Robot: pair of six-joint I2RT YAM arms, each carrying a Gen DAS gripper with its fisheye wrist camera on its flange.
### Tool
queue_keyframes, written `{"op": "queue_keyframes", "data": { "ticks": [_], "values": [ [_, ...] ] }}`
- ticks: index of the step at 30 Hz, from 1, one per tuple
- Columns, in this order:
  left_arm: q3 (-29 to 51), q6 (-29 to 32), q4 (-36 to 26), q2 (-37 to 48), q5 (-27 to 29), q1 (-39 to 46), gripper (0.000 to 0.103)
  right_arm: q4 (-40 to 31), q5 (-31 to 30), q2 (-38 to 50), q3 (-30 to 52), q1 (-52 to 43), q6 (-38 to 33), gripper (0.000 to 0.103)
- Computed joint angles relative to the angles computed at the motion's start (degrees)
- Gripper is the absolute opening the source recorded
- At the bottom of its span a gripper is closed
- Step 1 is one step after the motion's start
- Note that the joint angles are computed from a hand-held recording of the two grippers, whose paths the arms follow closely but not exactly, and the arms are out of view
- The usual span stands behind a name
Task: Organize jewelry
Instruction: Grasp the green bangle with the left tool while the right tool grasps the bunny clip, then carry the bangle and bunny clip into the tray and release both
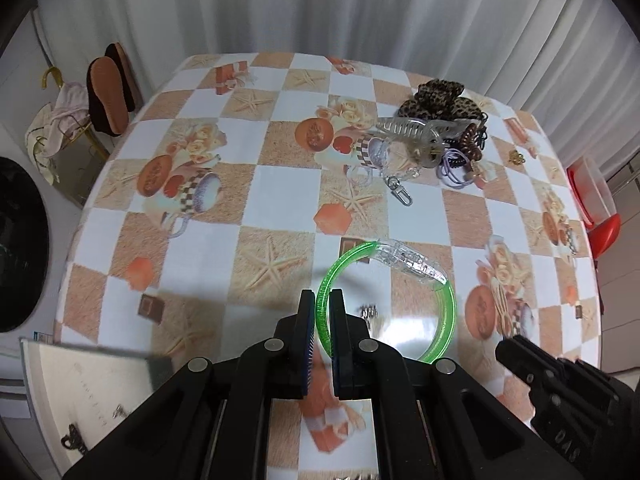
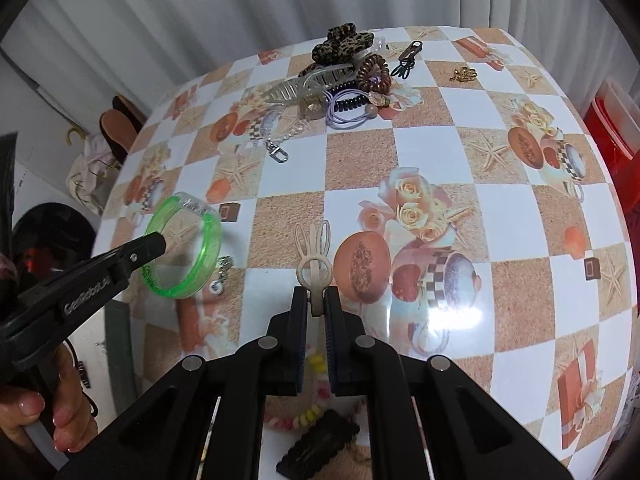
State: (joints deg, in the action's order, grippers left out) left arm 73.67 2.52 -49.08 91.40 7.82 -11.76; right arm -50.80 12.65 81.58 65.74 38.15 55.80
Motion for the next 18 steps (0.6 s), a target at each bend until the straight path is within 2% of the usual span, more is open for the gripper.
{"op": "queue_keyframes", "data": {
  "ticks": [10, 18],
  "values": [
    [-6.0, 5.6, -5.6, -11.6, 1.9, 8.6, 0.012, -3.5, 0.8, -0.4, 5.0, 4.8, 2.5, 0.009],
    [-7.7, 13.9, -10.8, -16.6, 5.1, 23.8, 0.012, -3.4, 0.5, 6.4, 13.1, 10.9, 3.2, 0.009]
  ]
}}
